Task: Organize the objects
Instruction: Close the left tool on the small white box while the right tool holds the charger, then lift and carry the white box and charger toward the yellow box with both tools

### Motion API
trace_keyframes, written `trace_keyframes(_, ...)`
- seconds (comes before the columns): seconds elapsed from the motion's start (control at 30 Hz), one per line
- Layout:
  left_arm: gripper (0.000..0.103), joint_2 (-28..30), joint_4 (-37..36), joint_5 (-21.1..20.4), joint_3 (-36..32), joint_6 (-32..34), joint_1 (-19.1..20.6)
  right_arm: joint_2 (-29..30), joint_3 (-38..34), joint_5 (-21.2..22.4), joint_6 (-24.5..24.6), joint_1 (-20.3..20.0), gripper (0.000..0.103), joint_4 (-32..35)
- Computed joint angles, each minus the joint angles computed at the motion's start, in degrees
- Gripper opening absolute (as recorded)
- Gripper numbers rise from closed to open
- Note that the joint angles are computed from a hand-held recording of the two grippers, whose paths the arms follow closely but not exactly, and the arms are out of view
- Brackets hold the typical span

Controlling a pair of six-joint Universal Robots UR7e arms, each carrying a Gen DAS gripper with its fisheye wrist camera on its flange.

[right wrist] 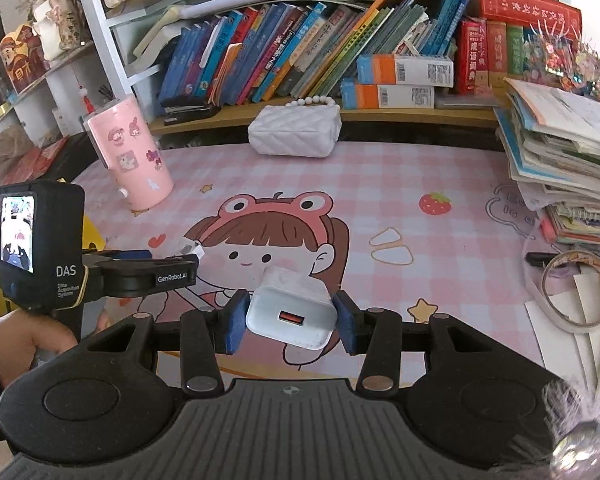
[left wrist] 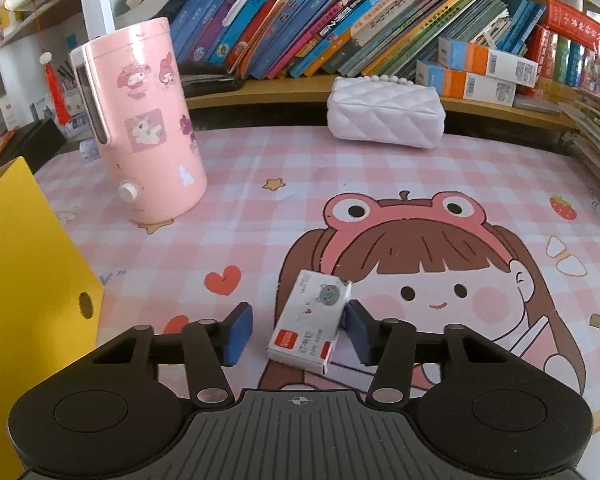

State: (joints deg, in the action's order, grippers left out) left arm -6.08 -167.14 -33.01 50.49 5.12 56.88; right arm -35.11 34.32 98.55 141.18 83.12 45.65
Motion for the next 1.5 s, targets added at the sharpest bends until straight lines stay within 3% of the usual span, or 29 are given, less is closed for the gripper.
trace_keyframes(0.07, 0.033, -0.1, -0.3, -1.5, 0.1, 0.1, 0.1, 0.0, 0.1, -0.3, -0.3, 0.1, 0.043, -0.1)
trace_keyframes(0.13, 0.028, -0.5, 0.7, -2.4, 0.4, -0.5, 0.1, 0.0, 0.2, -0.3, -0.2, 0.2, 0.043, -0.1)
trace_keyframes(0.23, 0.028, -1.1, 2.1, -1.5, 1.2, -2.6, -0.4, -0.2, 0.6, -0.2, -0.2, 0.3, 0.043, -0.4)
trace_keyframes(0.43, 0.028, -5.6, -4.4, -3.5, 8.1, -3.6, -1.7, -1.9, 4.3, 0.9, -0.6, 1.0, 0.043, -4.0)
trace_keyframes(0.93, 0.028, -22.8, -12.8, -8.2, 37.9, -9.2, -6.6, -10.5, 23.5, 4.9, 1.5, 4.1, 0.043, -13.6)
trace_keyframes(1.17, 0.028, -27.3, -18.1, -7.6, 46.4, -8.0, -8.1, -12.9, 30.9, 7.4, 2.2, 6.4, 0.043, -16.8)
trace_keyframes(1.5, 0.028, -35.9, -19.3, -5.1, 60.2, -16.1, -9.5, -15.5, 41.1, 9.6, 2.3, 10.2, 0.043, -20.6)
